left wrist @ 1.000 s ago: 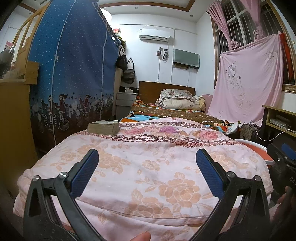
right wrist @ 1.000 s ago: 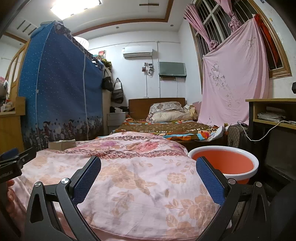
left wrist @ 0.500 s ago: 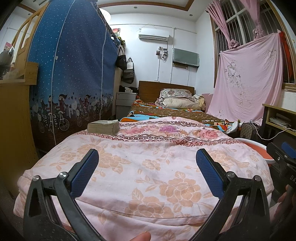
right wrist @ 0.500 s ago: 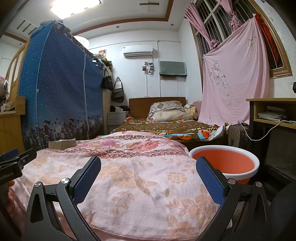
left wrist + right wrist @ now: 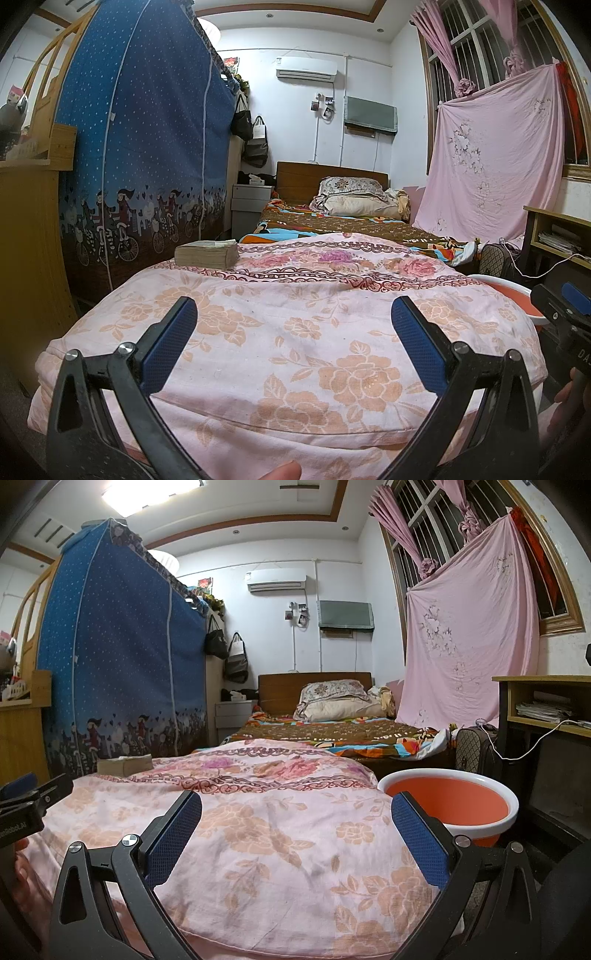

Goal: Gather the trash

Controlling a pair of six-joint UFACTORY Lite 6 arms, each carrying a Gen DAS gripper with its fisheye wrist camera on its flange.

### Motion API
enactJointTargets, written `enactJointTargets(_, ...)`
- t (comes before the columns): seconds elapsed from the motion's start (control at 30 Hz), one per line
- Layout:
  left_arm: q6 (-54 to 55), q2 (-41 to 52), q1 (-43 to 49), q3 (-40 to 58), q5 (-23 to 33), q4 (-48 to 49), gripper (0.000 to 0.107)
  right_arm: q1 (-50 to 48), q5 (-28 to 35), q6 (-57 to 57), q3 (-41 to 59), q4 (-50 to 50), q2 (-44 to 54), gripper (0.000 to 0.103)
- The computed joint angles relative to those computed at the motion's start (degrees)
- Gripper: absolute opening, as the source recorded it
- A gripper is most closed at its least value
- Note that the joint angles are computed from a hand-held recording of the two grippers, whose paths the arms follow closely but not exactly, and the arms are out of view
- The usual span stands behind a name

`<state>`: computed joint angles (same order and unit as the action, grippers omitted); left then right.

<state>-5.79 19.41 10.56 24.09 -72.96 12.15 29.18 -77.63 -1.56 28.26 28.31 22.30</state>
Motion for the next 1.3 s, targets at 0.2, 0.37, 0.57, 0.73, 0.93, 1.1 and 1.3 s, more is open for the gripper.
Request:
enactJointTargets(0.2,0.0,0.0,0.0,0.0,0.0,0.0,0.091,0.1,0.1,0.0,0.1,0.2,0.0,0.103)
enactJointTargets(0.37,0.0,0.0,-0.1,0.0,0.0,-0.1,0.091,0.2,0.1,-0.1,0.1,0.2,0.0,0.103)
enactJointTargets(0.57,0.0,-0.1,-0.2,-0.1,0.0,-0.2,0.091,0.2,0.4,-0.2,0.1,0.3,-0.2,0.103)
enactJointTargets(0.73,0.0,-0.1,-0.1,-0.1,0.0,-0.2,0.091,0.3,0.4,-0.2,0.2,0.4,-0.1,0.103)
enactJointTargets(0.93,0.0,-0.1,-0.2,-0.1,0.1,-0.2,0.091,0.4,0.5,-0.2,0.2,0.5,-0.2,0.103)
enactJointTargets(1.1,0.1,-0.2,-0.3,-0.2,0.0,-0.3,0.091,0.5,0.7,-0.4,0.3,0.6,-0.3,0.103)
enactJointTargets(1.3,0.1,-0.3,-0.3,-0.2,0.1,-0.4,0.091,0.7,0.6,-0.3,0.5,0.8,0.1,0.103)
